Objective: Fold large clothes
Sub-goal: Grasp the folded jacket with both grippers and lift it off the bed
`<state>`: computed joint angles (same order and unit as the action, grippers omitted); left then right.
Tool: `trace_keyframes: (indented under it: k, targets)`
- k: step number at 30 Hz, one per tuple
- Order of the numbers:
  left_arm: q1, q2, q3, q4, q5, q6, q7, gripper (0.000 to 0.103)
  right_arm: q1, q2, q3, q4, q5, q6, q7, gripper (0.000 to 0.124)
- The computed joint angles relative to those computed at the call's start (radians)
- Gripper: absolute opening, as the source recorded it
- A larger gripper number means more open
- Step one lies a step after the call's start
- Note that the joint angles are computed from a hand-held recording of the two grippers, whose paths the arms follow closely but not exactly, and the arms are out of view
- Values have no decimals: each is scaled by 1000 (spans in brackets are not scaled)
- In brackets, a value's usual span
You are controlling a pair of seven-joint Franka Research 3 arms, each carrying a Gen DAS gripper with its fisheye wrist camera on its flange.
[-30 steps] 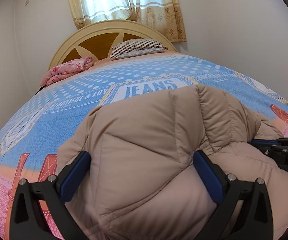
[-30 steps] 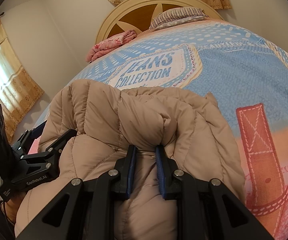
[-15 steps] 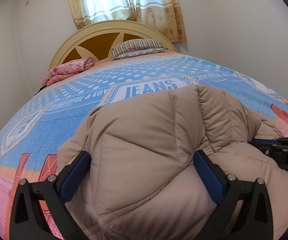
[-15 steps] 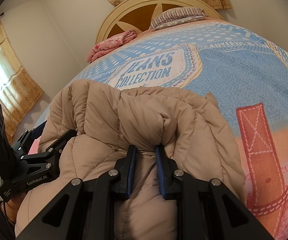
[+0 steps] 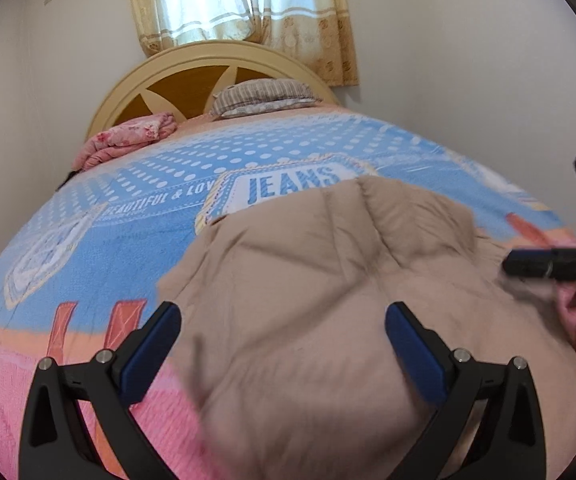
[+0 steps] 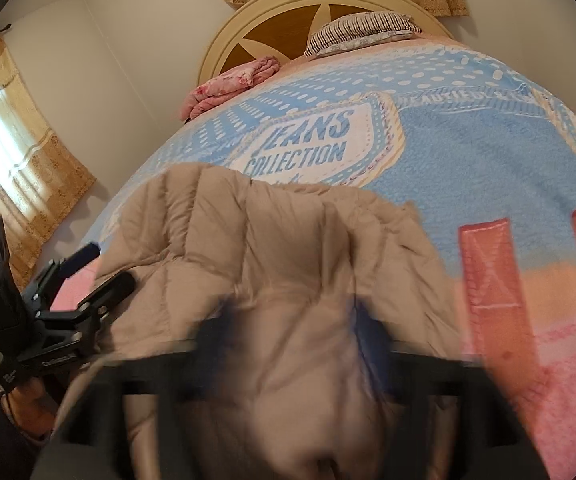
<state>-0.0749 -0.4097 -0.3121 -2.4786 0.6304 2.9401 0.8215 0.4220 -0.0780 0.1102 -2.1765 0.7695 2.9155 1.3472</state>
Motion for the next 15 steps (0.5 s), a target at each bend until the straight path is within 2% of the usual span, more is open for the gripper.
trace_keyframes:
  k: [1,4,5,7,9,11,13,15]
  targets:
    - [-35,-26,40,-29,-31,12,31,103,1,-25,-4,-21,19,16,-18,100]
    - [-218,-98,231,-128,-217,39,191,103,-26,-85,-20,-77,-36,16,35,100]
    - [-274,-112,287,-152,-277,43,232,103,-19,-89,-37,-80,-10,-6,20,100]
    - [-392,-121,405,-189,-395,51,310,103,-1,-76,-86,-63,110,-121,-62,100]
    - [-459,-115,468,-208,-473,66,358,103,-34,-52,-72,-47,127,-184,-65,100]
    - [-512,-97,512,-210,-538,88,396,103,-18,-35,-99,-34,323,-226,-197,100]
    - [-594,-85,591,-207,-616,105,453,103,-33,-8,-104,-4,486,-326,-306,100]
    - [-648,-77,641,-197,-667,108,506,103,-49,21,-76,21,484,-345,-322,100]
